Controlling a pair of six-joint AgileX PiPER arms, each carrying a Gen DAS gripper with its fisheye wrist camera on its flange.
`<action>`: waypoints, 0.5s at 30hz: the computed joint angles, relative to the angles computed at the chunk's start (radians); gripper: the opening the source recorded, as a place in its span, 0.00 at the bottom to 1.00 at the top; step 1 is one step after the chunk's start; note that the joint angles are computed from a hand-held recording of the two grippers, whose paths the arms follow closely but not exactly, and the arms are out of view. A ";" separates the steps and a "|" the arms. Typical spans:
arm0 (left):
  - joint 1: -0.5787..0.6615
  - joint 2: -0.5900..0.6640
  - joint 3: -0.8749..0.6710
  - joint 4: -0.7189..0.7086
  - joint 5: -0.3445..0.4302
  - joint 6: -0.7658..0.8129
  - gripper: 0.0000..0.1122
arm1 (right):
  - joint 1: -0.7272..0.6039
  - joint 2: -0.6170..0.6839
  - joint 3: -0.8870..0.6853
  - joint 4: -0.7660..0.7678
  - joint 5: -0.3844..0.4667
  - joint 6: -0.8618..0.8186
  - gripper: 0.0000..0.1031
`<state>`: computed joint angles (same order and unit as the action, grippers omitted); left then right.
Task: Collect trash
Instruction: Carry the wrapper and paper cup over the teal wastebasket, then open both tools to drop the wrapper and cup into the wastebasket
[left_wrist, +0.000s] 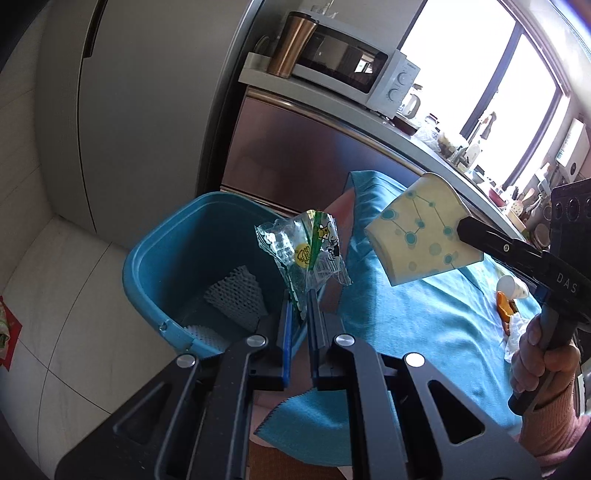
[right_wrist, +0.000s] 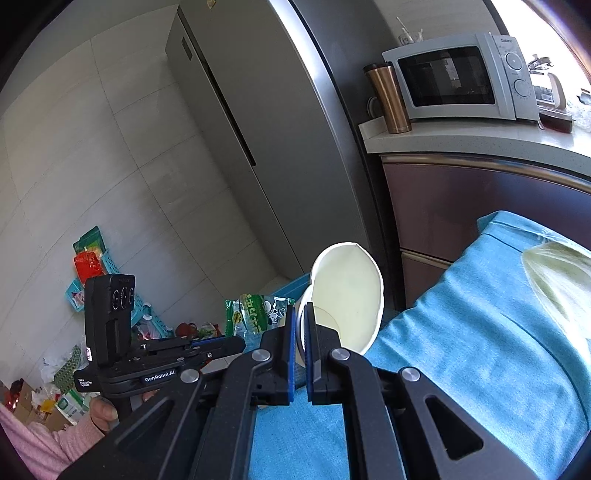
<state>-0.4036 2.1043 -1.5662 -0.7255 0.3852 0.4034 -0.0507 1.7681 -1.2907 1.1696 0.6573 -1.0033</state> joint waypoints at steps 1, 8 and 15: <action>0.005 0.007 -0.003 -0.005 0.002 0.003 0.07 | 0.007 0.016 -0.017 -0.008 0.004 0.012 0.03; 0.022 0.066 -0.065 0.119 0.030 -0.132 0.07 | 0.059 0.109 -0.125 -0.100 0.011 0.109 0.03; 0.031 0.133 -0.142 0.221 0.067 -0.242 0.07 | 0.104 0.226 -0.270 -0.228 0.047 0.248 0.03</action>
